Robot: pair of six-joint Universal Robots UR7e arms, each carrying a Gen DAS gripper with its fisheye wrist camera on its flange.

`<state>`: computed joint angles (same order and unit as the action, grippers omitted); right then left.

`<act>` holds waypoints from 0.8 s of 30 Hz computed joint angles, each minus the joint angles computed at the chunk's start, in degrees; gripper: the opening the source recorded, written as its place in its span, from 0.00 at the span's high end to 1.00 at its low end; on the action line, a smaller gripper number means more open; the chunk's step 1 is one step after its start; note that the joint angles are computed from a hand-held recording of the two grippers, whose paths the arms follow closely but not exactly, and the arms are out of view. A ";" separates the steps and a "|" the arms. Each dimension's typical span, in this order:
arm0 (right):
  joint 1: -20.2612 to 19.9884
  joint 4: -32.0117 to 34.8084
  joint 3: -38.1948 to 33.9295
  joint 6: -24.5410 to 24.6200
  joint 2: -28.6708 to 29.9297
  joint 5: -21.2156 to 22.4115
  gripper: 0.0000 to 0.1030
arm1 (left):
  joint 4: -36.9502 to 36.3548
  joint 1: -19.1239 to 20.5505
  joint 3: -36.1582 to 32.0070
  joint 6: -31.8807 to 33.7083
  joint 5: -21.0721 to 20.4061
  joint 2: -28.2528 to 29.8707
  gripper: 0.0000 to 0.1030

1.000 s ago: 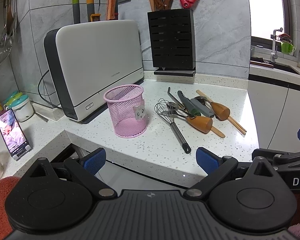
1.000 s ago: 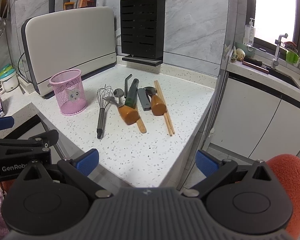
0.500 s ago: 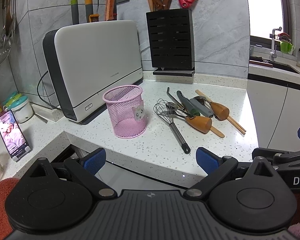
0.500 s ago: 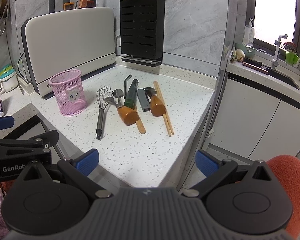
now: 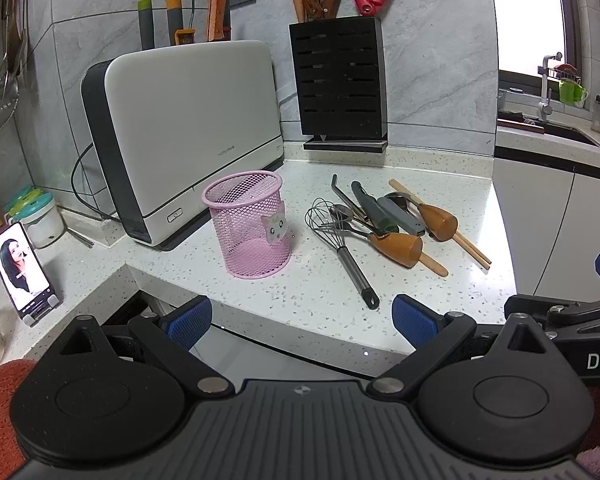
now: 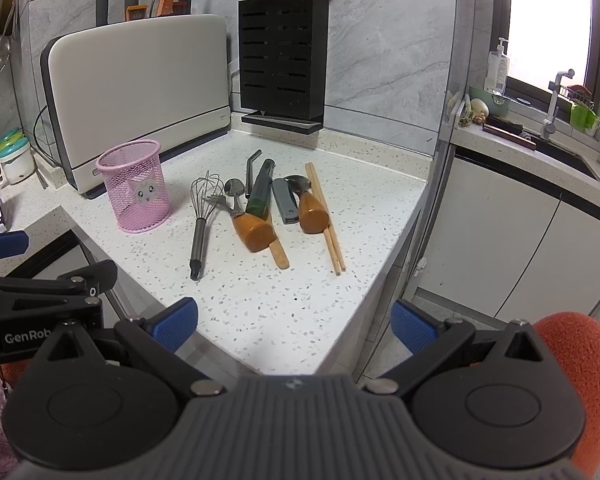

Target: Organize utensils

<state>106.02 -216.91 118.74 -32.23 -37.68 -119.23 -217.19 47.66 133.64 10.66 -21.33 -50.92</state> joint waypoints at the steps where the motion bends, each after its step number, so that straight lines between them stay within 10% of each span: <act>1: -0.04 0.08 -0.02 -0.02 -0.07 0.00 0.03 | 0.10 0.10 -0.20 0.06 -0.07 0.08 0.00; 24: -3.94 10.60 -10.71 -10.67 1.74 11.37 0.03 | 10.04 10.01 -8.75 4.69 -15.90 -5.05 0.03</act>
